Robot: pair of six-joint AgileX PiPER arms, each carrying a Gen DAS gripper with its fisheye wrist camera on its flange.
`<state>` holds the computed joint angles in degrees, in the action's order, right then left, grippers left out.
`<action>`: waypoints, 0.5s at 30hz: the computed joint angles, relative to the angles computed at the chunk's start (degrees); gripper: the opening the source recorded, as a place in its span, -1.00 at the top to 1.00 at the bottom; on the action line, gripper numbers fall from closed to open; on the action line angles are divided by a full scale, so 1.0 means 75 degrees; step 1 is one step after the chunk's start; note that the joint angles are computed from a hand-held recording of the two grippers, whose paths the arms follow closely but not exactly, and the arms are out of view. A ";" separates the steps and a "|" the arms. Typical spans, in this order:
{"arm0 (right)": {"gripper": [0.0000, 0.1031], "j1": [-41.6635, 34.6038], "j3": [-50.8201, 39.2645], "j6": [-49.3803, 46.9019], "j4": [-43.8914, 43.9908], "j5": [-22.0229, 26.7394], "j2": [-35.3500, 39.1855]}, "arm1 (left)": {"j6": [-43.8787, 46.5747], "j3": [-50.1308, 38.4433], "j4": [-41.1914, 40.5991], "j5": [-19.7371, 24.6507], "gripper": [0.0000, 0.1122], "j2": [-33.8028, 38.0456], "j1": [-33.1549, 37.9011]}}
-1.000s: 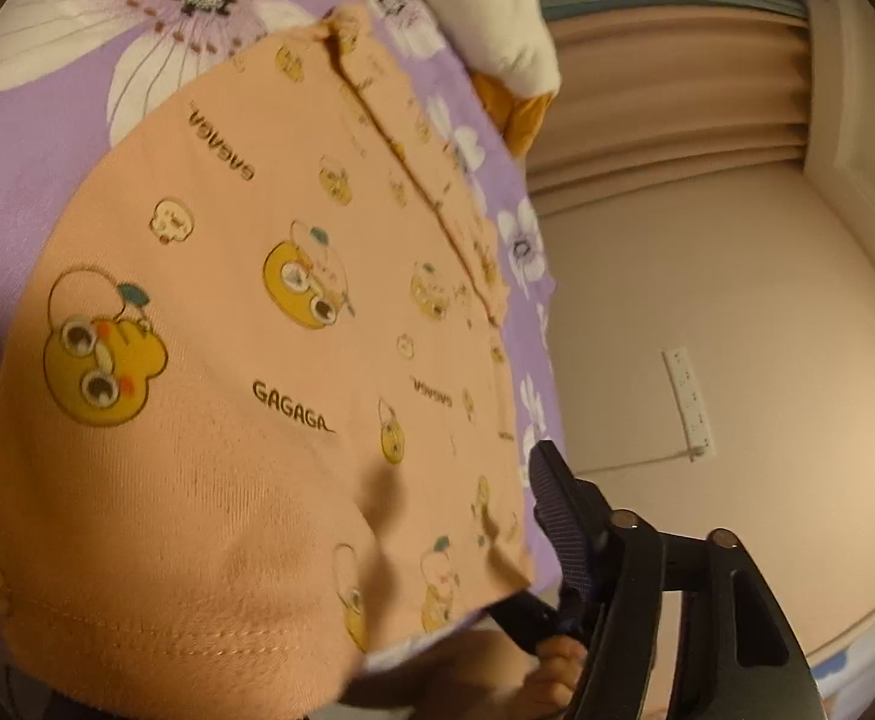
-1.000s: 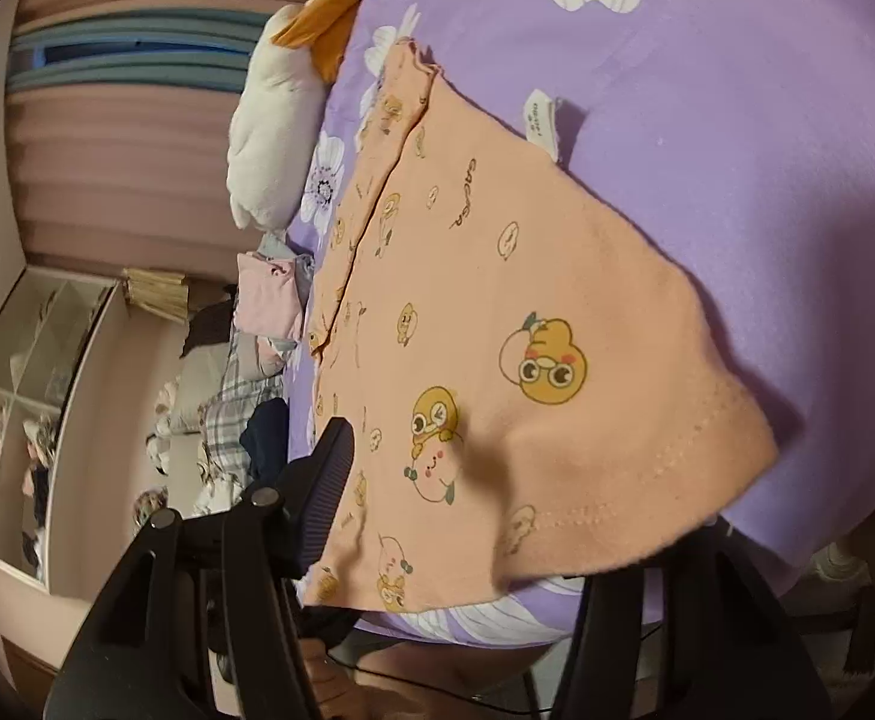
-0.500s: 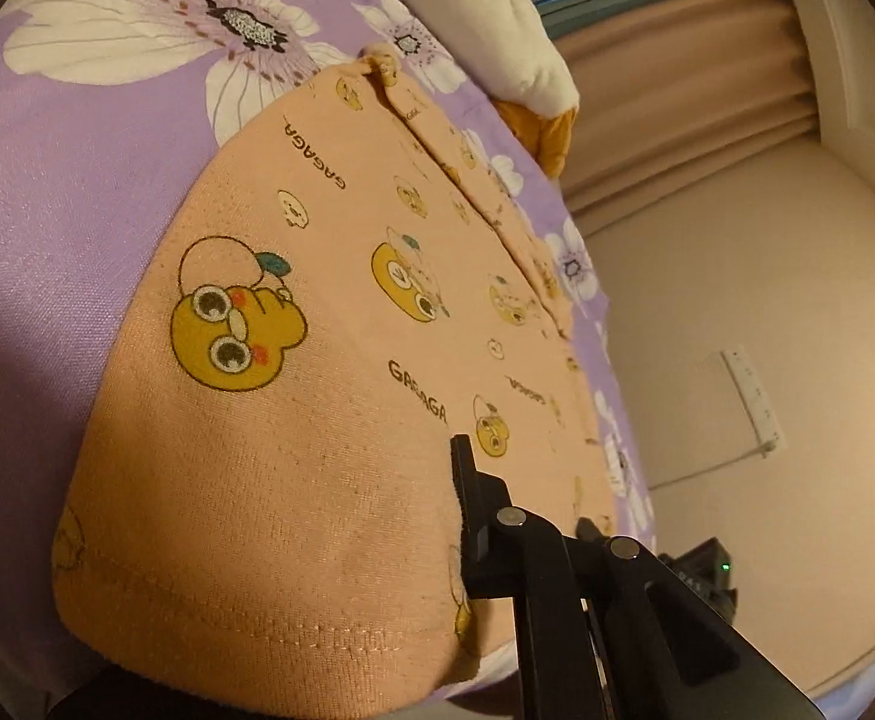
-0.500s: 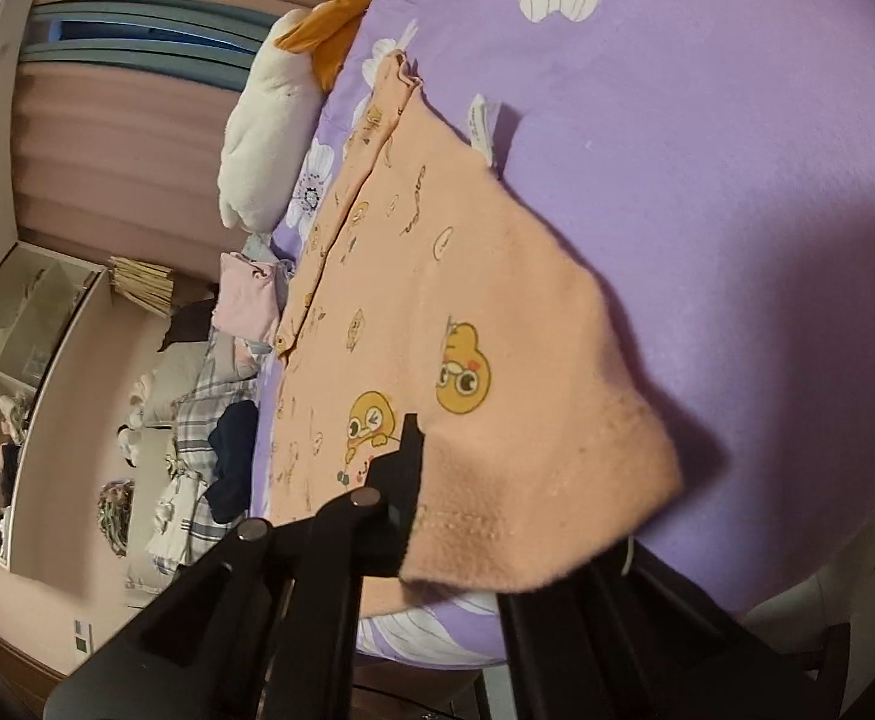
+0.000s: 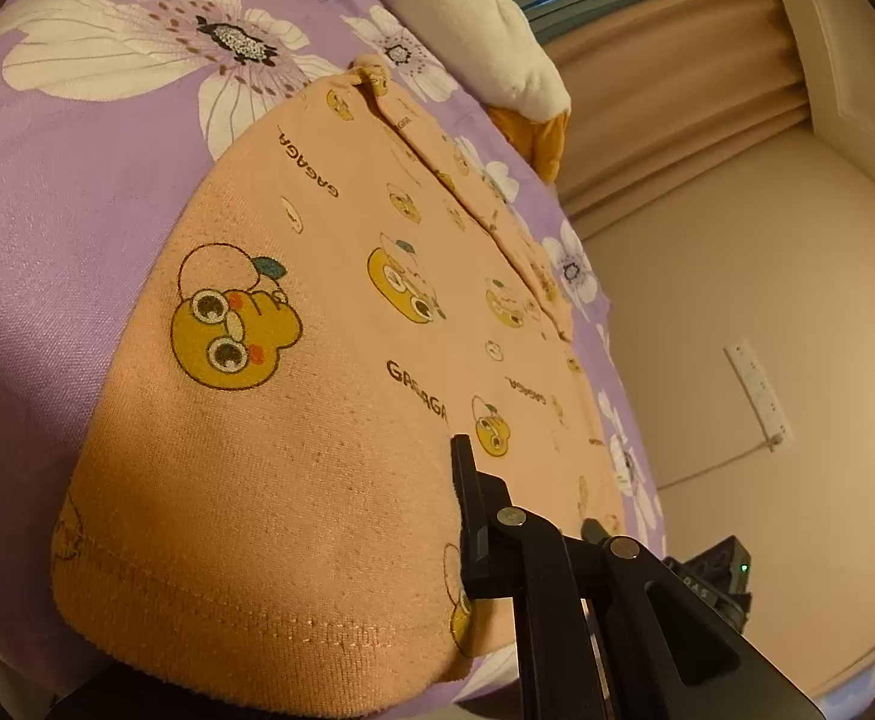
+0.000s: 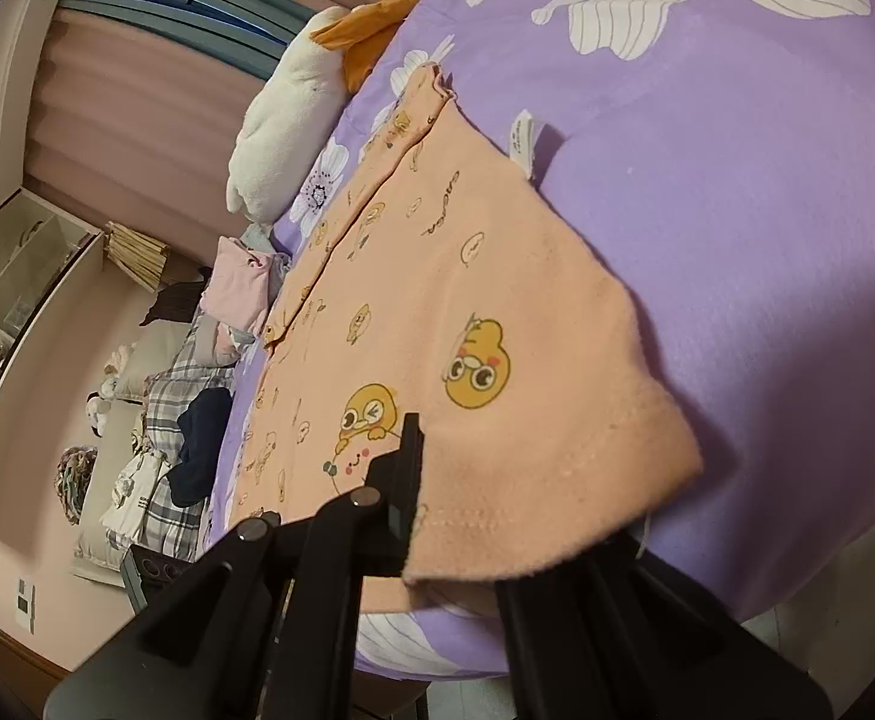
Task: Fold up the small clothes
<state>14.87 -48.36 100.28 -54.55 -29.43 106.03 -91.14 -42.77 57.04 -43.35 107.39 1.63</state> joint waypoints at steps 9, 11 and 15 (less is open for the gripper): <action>1.00 0.0119 -0.0204 0.0466 -0.0671 0.0477 -0.0115 | -0.0804 -0.0173 0.0394 0.0587 0.85 -0.0188 -0.0079; 1.00 0.0122 -0.0251 0.0568 -0.0929 0.0545 -0.0143 | -0.0657 -0.0264 0.0298 0.1226 0.85 -0.0370 -0.0364; 1.00 0.0171 -0.0214 0.0217 -0.0549 0.0552 -0.0106 | 0.0079 -0.0383 -0.0395 0.1922 0.85 -0.0419 -0.0769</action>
